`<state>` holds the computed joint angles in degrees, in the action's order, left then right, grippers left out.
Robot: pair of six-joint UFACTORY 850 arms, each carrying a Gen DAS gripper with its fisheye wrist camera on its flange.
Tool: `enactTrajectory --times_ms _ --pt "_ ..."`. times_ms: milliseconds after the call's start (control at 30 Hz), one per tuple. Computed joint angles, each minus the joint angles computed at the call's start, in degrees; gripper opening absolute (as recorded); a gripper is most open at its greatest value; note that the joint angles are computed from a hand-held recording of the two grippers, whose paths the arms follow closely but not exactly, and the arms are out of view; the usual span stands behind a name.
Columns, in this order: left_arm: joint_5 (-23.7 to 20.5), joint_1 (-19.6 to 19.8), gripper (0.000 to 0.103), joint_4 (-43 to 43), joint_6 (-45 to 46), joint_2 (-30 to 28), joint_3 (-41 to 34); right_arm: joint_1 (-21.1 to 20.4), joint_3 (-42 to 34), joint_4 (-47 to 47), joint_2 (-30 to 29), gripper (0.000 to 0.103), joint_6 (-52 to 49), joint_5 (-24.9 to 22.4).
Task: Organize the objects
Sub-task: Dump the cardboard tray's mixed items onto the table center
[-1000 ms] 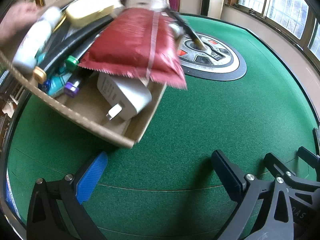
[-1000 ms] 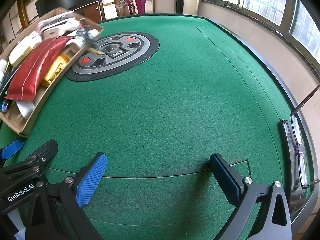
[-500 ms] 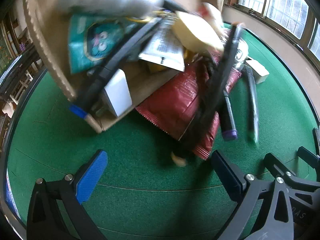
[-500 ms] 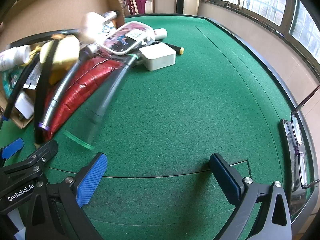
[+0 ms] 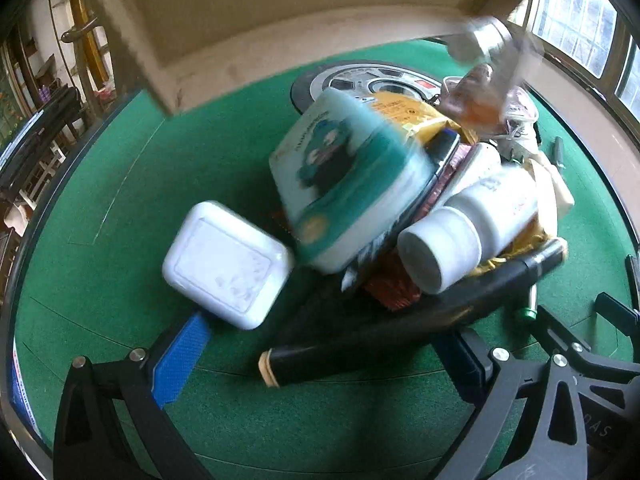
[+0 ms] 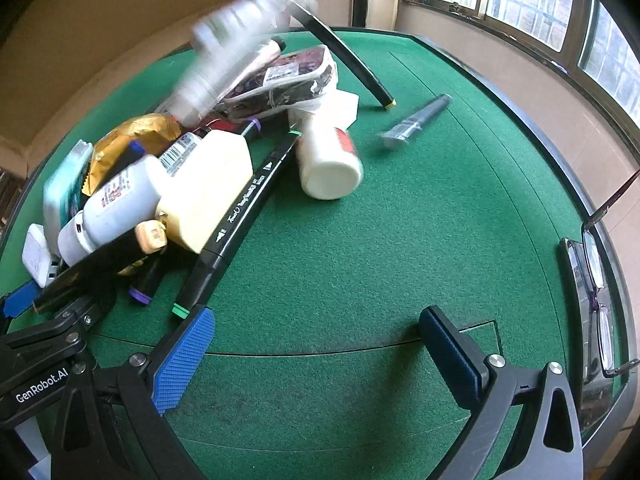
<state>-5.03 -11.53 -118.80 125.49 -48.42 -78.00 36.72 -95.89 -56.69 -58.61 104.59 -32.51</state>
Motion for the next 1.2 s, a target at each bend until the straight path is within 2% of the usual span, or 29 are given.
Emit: enactTrajectory --times_ms 1200 --pt "-0.16 0.22 0.103 -1.12 1.26 -0.51 -0.33 -0.05 -0.57 0.31 -0.28 0.103 -0.47 -0.03"
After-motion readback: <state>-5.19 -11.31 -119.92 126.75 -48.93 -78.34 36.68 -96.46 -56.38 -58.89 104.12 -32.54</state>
